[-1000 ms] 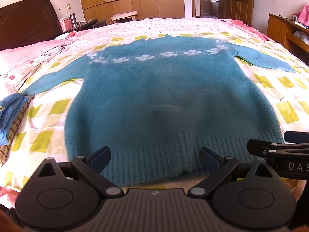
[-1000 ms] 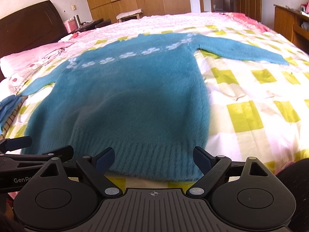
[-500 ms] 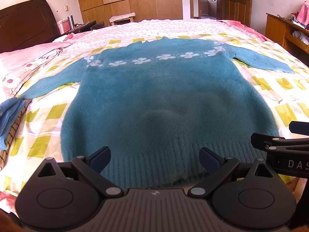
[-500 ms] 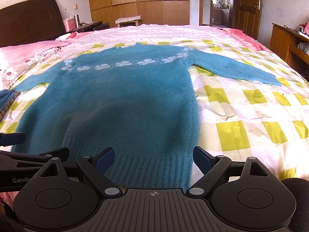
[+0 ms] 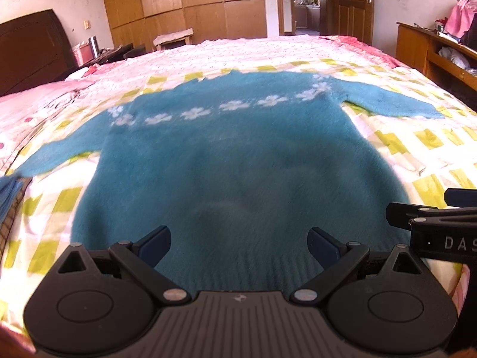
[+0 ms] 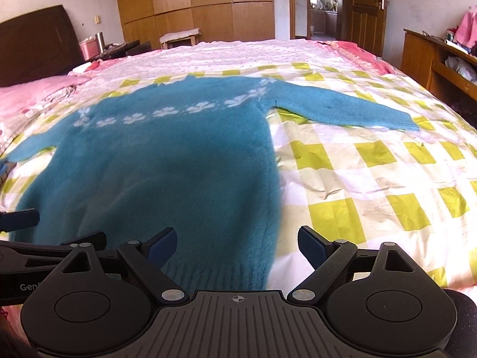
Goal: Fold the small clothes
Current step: 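Move the right gripper to the sweater sleeve cuff and grasp it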
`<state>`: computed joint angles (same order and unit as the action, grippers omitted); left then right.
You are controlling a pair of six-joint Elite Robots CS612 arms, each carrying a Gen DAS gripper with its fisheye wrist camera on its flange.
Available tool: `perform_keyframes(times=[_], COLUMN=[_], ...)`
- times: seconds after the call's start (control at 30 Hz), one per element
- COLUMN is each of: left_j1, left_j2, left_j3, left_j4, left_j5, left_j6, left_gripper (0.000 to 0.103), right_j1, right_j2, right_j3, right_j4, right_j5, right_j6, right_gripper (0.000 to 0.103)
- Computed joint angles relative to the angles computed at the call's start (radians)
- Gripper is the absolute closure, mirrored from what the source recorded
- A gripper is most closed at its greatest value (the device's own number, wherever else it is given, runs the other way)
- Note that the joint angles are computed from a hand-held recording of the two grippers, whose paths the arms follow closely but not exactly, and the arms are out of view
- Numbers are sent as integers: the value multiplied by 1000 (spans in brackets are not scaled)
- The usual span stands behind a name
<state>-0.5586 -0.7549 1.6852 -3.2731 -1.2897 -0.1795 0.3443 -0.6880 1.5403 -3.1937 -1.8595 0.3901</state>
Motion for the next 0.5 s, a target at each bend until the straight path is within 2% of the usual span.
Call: perform_keyframes(times=[0.23, 0.5], left_j1=[-3, -6], left_j2=[26, 87], left_j3=[-62, -197], left_j4=[-32, 10], left_j5=[-34, -82], left_j6=[55, 92], left_gripper=[0, 0], right_j1=[-39, -128], right_j2=[5, 27], right_j3=[-12, -33], right_j4=[-29, -43], right_j5=[8, 64], right_j6=[67, 209], right_gripper=[25, 44])
